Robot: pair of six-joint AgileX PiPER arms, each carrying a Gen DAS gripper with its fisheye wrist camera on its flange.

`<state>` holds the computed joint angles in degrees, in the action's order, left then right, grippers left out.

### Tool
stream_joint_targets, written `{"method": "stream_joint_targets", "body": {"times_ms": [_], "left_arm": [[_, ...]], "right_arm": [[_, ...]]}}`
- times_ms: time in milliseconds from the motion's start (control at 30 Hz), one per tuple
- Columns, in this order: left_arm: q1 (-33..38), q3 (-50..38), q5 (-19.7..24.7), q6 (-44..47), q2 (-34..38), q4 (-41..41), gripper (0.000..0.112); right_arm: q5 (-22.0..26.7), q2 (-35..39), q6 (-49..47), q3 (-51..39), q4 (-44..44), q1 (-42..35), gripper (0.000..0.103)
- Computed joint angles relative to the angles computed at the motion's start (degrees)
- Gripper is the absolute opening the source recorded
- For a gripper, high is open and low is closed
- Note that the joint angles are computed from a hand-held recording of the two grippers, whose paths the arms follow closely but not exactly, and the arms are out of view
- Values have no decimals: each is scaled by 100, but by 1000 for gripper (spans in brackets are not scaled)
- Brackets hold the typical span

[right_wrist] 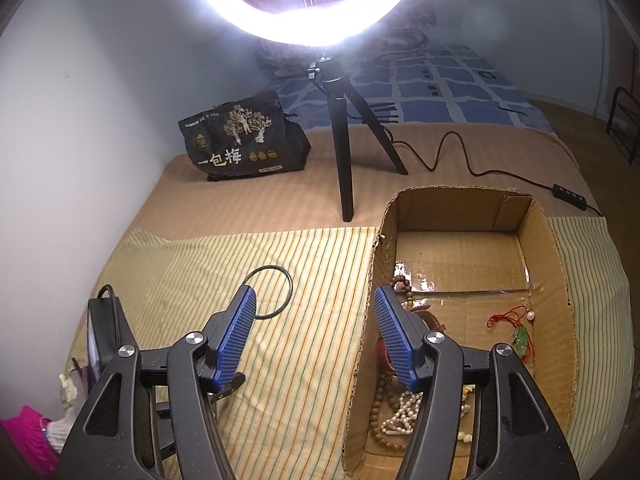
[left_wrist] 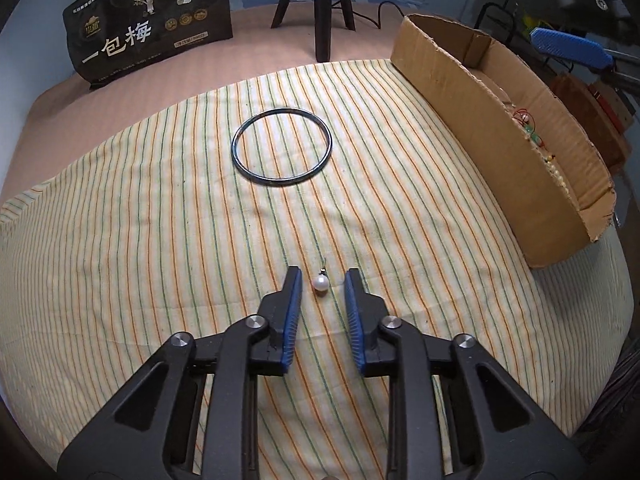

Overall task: Organize jewelry
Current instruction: 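Close the left tool on the pearl earring while the right grasps the black bangle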

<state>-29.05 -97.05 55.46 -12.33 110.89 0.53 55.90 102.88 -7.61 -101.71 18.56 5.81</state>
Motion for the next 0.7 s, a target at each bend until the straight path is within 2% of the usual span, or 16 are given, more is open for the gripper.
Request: {"method": "stream_joint_targets", "body": {"times_ms": [200, 700], "left_arm": [[-18, 51, -61, 70, 12, 81, 7], [694, 886, -344, 128, -546, 43, 7]], "right_arm": [[17, 99, 77, -86, -28, 67, 61], [151, 737, 429, -751, -248, 662, 61]]}}
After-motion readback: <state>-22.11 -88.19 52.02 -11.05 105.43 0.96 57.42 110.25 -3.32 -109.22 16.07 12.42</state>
